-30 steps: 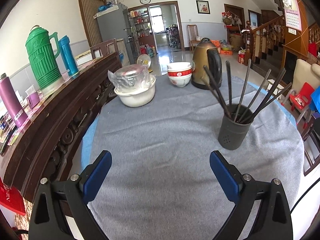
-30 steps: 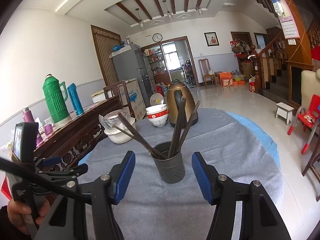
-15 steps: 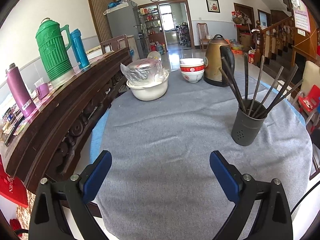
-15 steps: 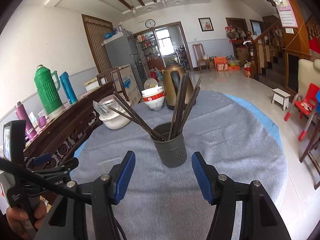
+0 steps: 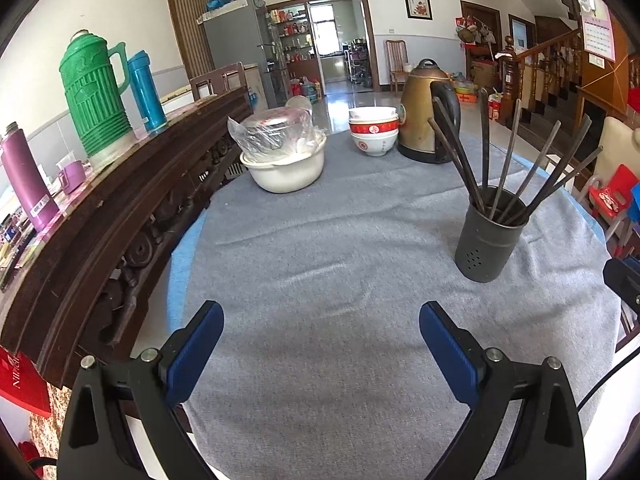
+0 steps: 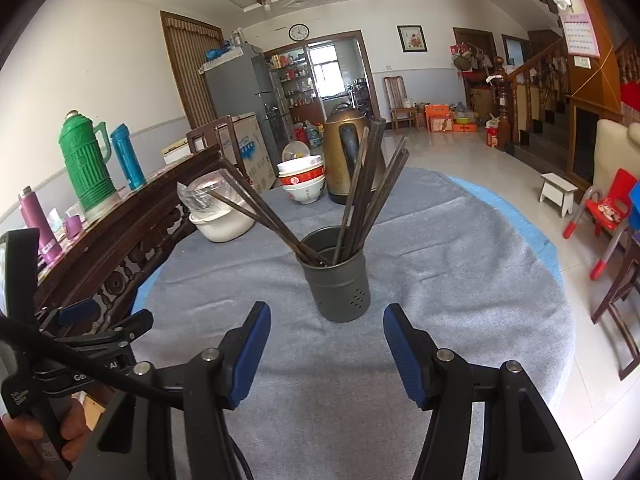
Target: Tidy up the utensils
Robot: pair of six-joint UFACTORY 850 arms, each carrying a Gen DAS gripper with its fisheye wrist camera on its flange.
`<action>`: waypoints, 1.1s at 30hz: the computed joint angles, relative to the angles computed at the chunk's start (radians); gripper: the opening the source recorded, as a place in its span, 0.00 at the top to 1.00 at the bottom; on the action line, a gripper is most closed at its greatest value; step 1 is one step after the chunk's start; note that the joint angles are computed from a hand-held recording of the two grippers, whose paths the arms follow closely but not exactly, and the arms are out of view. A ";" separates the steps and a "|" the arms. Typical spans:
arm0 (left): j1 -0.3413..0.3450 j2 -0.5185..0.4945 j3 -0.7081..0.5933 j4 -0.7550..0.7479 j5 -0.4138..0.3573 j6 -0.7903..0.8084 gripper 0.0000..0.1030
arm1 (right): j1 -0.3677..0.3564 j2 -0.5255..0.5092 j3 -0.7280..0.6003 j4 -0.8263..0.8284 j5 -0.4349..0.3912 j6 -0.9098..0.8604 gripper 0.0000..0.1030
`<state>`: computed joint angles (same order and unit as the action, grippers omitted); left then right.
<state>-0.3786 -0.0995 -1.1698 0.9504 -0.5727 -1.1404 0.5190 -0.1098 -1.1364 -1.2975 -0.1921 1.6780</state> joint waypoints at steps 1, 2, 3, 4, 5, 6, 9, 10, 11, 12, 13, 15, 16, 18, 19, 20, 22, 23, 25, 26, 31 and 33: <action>-0.002 -0.004 -0.001 -0.001 -0.002 0.002 0.05 | -0.001 0.000 0.000 -0.002 -0.006 -0.001 0.39; -0.003 -0.006 -0.003 -0.003 -0.003 0.007 0.05 | -0.003 -0.001 -0.001 0.012 -0.008 -0.016 0.39; -0.004 -0.010 -0.006 -0.006 -0.003 0.013 0.05 | -0.005 -0.002 -0.003 0.033 -0.010 -0.035 0.39; -0.005 -0.016 -0.010 -0.010 -0.005 0.019 0.05 | -0.008 -0.003 -0.004 0.048 -0.010 -0.049 0.39; -0.006 -0.019 -0.012 -0.015 -0.005 0.025 0.05 | -0.012 -0.004 -0.003 0.052 -0.010 -0.051 0.39; -0.006 -0.022 -0.013 -0.019 -0.003 0.029 0.05 | -0.016 -0.003 -0.001 0.053 -0.010 -0.048 0.39; -0.011 -0.033 -0.021 -0.029 -0.001 0.046 0.05 | -0.024 -0.004 0.000 0.064 -0.008 -0.055 0.39; -0.015 -0.038 -0.026 -0.032 -0.002 0.052 0.05 | -0.026 -0.003 0.002 0.055 -0.008 -0.047 0.39; -0.018 -0.039 -0.027 -0.032 -0.005 0.054 0.05 | -0.027 -0.002 0.003 0.050 -0.009 -0.043 0.39; -0.023 -0.043 -0.031 -0.032 -0.008 0.058 0.05 | -0.028 -0.002 0.004 0.041 -0.013 -0.039 0.39; -0.026 -0.046 -0.034 -0.033 -0.009 0.062 0.05 | -0.030 -0.001 0.004 0.040 -0.015 -0.042 0.39; -0.032 -0.052 -0.042 -0.034 -0.013 0.068 0.05 | -0.033 -0.001 0.006 0.015 -0.017 -0.020 0.39; -0.036 -0.055 -0.046 -0.034 -0.017 0.070 0.05 | -0.035 0.000 0.008 -0.003 -0.019 -0.003 0.39; -0.043 -0.062 -0.056 -0.038 -0.021 0.079 0.05 | -0.039 0.001 0.012 -0.028 -0.028 0.015 0.39; -0.046 -0.065 -0.061 -0.039 -0.024 0.084 0.05 | -0.040 0.002 0.012 -0.031 -0.035 0.016 0.39; -0.050 -0.069 -0.066 -0.043 -0.026 0.090 0.05 | -0.041 0.003 0.015 -0.041 -0.042 0.021 0.39; -0.057 -0.076 -0.077 -0.054 -0.031 0.106 0.05 | -0.041 0.001 0.014 -0.034 -0.067 -0.002 0.39; -0.060 -0.079 -0.081 -0.061 -0.032 0.113 0.05 | -0.043 -0.001 0.014 -0.010 -0.072 -0.032 0.39; -0.067 -0.085 -0.086 -0.072 -0.034 0.130 0.05 | -0.050 -0.004 0.014 0.044 -0.067 -0.084 0.39; -0.070 -0.089 -0.089 -0.074 -0.036 0.135 0.05 | -0.054 -0.007 0.013 0.076 -0.063 -0.113 0.39; -0.081 -0.109 -0.101 -0.111 -0.044 0.179 0.05 | -0.073 -0.022 0.014 0.292 -0.045 -0.312 0.39; -0.084 -0.119 -0.108 -0.123 -0.049 0.193 0.05 | -0.077 -0.024 0.017 0.316 -0.043 -0.331 0.39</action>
